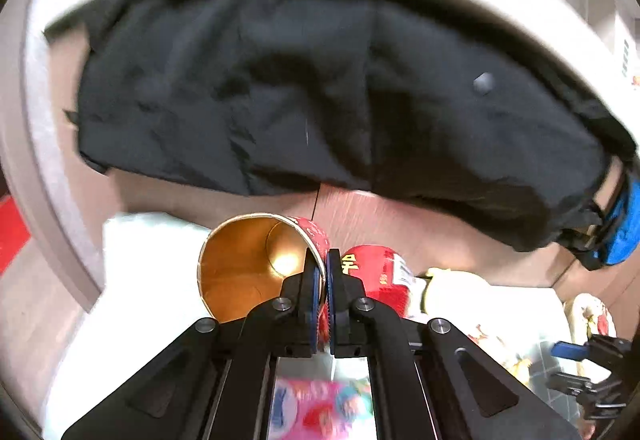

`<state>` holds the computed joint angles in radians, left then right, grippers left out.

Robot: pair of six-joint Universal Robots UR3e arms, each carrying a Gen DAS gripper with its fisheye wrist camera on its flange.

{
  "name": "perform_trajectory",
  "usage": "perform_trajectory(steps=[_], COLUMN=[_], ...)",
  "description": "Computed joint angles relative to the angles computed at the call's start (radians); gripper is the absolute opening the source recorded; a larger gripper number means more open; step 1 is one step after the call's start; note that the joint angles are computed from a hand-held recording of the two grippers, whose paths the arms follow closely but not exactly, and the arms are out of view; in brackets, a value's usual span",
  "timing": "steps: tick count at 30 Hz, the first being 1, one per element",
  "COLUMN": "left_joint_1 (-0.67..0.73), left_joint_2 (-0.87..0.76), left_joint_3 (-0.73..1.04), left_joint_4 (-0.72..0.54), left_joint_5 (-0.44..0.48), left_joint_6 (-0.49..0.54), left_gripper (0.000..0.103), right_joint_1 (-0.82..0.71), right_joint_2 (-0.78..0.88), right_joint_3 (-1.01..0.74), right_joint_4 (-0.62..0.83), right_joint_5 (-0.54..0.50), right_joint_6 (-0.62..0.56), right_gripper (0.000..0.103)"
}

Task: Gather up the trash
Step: 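Grasp the red paper cup rim with the left gripper while the right grasps a wrapper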

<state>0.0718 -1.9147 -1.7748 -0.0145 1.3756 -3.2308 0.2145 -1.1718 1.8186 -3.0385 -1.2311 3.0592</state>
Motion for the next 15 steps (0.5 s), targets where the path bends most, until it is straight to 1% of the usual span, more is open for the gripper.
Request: perform_trajectory(steps=[2,3,4,7,9,10,11,12,14,15], left_joint_1=[0.016,0.030,0.051,0.054,0.040,0.029,0.019,0.012,-0.007,-0.031], left_joint_2=[0.098,0.146,0.229,0.387,0.489,0.512,0.545,0.568,0.600,0.612], left_joint_3=[-0.093,-0.130,-0.170,-0.303,-0.388,-0.414,-0.457,-0.497,-0.553,-0.580], left_joint_4=[0.012,0.003,-0.039,-0.064,-0.082,-0.081,-0.078,-0.068,-0.061,-0.057], left_joint_5=[-0.010,-0.028,-0.050,-0.064,-0.049,-0.039,-0.033,-0.030,-0.019,0.003], left_joint_6=[0.000,0.000,0.002,-0.015,-0.032,-0.042,-0.057,-0.075,-0.110,-0.127], left_gripper=[0.003,0.003,0.003,0.003,0.003,0.003,0.003,0.003,0.003,0.003], right_joint_1=[0.048,0.061,0.076,0.100,0.115,0.117,0.112,0.096,0.062,0.042], right_joint_2=[0.018,0.028,0.046,0.102,0.143,0.166,0.182,0.196,0.206,0.206], right_joint_3=[-0.025,-0.039,-0.066,-0.125,-0.177,-0.209,-0.230,-0.250,-0.276,-0.282], right_joint_4=[-0.006,0.000,0.010,-0.007,-0.003,0.009,0.019,0.044,0.126,0.177], right_joint_5=[-0.063,-0.078,-0.092,-0.124,-0.156,-0.167,-0.163,-0.132,-0.052,0.002], right_joint_6=[-0.011,-0.014,-0.015,-0.024,-0.047,-0.061,-0.067,-0.069,-0.074,-0.075], right_gripper=[0.047,0.047,0.047,0.047,0.047,0.047,0.047,0.047,0.047,0.044])
